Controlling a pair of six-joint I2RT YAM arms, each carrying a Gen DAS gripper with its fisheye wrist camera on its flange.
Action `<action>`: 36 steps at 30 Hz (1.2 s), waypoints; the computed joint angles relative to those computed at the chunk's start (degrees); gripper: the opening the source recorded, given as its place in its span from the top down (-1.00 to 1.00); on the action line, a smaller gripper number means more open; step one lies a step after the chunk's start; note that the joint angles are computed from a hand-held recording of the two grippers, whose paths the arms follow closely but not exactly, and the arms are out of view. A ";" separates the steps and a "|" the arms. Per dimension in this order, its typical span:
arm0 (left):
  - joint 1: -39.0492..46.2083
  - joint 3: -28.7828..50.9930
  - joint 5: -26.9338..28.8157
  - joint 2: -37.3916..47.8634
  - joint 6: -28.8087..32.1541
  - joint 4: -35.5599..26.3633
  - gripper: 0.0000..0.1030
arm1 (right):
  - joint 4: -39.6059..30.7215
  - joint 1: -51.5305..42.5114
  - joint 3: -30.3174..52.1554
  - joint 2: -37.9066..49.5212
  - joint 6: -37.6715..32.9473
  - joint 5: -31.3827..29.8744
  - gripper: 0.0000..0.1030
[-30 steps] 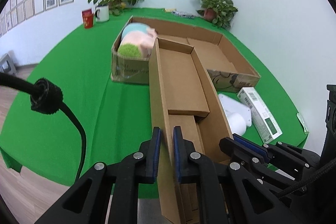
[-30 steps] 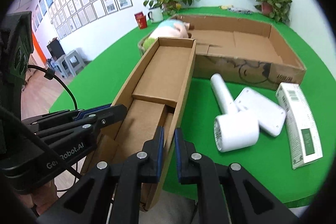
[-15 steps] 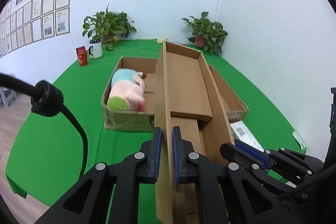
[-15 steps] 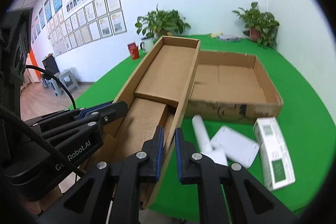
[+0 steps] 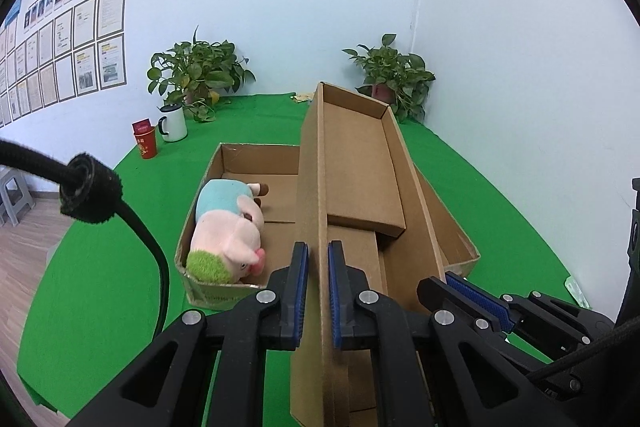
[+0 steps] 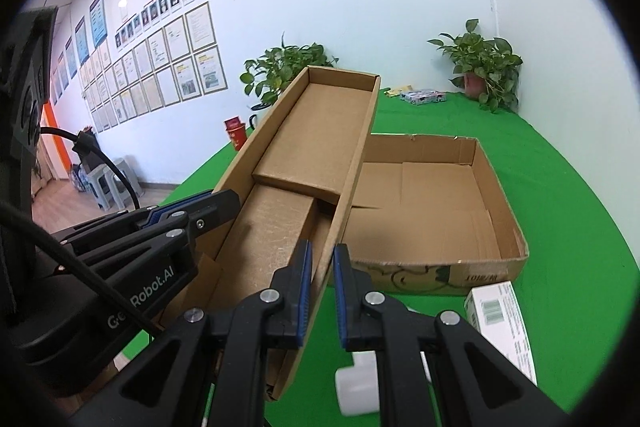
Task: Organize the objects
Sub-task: 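Carry the divider into the box beside the plush pig with the left tool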
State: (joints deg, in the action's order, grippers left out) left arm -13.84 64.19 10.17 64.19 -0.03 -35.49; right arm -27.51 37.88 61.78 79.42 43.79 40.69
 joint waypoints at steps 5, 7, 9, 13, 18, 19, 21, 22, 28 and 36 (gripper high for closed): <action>-0.66 4.44 0.10 7.35 -0.62 1.96 0.88 | 1.30 -4.24 0.70 0.90 -2.41 -3.34 0.80; -0.54 6.57 0.19 10.45 -0.58 2.36 0.88 | 1.82 -6.01 1.50 1.82 -4.06 -4.64 0.80; -0.43 9.64 -0.02 14.33 -0.21 2.64 0.88 | 2.67 -7.61 2.05 2.71 -5.29 -5.98 0.81; 0.54 14.76 0.69 20.66 0.45 3.06 0.89 | 4.33 -10.60 3.90 5.02 -7.78 -8.47 0.81; 2.13 22.71 1.68 30.03 1.17 2.28 0.89 | 5.21 -13.72 7.05 9.24 -9.78 -11.35 0.81; 2.40 23.92 1.67 31.53 1.35 2.37 0.89 | 5.67 -14.50 7.62 10.14 -10.26 -12.36 0.81; 2.84 26.78 1.86 34.93 1.27 2.27 0.89 | 6.59 -15.67 8.67 11.76 -11.37 -13.49 0.81; 3.17 28.15 2.04 36.54 1.42 2.09 0.89 | 6.63 -16.30 9.56 12.77 -12.14 -14.12 0.81; 3.26 41.69 -0.24 49.65 3.32 -1.87 0.89 | 8.19 -20.53 13.27 18.37 -15.79 -20.14 0.81; 2.18 55.76 -4.83 65.37 6.96 -7.88 0.89 | 12.80 -24.78 13.33 24.88 -16.69 -26.89 0.81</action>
State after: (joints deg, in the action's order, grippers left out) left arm -11.66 119.95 5.34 129.56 6.93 -43.37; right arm -14.71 13.10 75.11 104.30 27.10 13.80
